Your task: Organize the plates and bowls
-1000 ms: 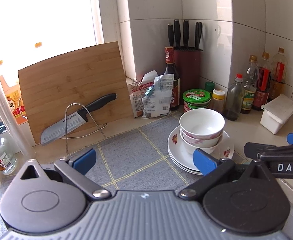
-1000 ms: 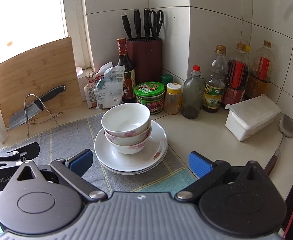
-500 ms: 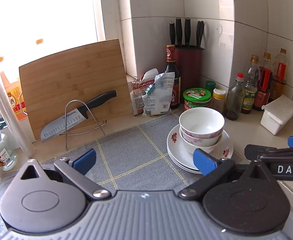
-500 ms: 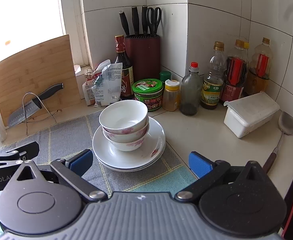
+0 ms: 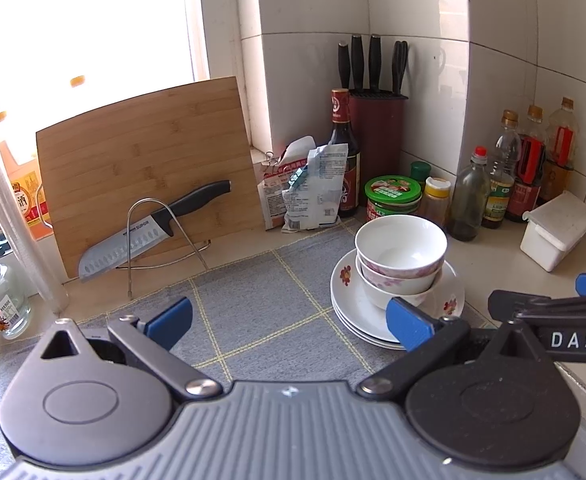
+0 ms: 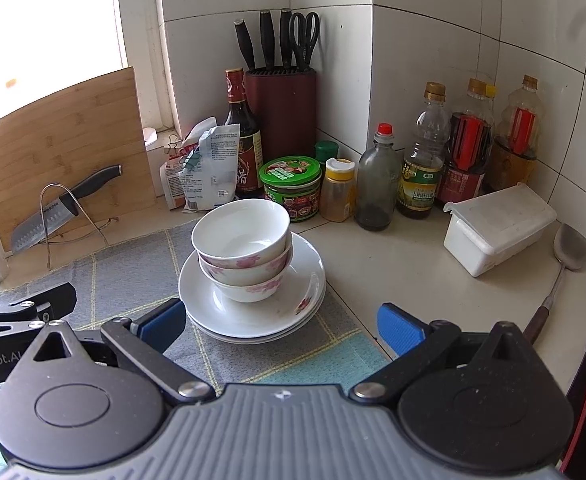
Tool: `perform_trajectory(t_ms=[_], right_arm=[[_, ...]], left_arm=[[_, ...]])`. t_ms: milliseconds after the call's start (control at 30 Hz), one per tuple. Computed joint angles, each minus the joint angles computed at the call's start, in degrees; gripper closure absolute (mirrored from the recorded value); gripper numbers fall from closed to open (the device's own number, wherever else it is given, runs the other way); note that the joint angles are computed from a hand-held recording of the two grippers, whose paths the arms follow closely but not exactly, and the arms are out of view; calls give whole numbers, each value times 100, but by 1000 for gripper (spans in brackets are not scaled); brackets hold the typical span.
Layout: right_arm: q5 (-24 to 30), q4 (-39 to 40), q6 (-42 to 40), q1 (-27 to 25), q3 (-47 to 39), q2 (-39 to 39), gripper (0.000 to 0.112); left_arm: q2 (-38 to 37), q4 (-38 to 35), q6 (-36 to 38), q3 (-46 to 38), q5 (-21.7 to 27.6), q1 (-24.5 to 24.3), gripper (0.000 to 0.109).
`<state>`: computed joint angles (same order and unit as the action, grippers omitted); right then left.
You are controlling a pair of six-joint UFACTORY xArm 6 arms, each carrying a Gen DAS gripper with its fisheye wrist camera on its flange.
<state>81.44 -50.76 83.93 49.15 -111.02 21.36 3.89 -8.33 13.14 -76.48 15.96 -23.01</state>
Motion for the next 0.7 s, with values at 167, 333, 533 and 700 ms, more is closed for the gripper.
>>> perform_trajectory(t_ms=[167,333,533,700], right_arm=[[25,28,-55,-29,-16,8,9],[48,62,-77,-58,-42,27,9],[70,60,-116,-65,-60,34,9],[89,67,-174,-76,-104,57,9]], left_arm=[[43,-28,18,-56,42,-21,6],[64,-74,48,-71,38,-36,6],[90,-33,-6,-111,67,-38,6],[124,9,-63,-159,105,-37,6]])
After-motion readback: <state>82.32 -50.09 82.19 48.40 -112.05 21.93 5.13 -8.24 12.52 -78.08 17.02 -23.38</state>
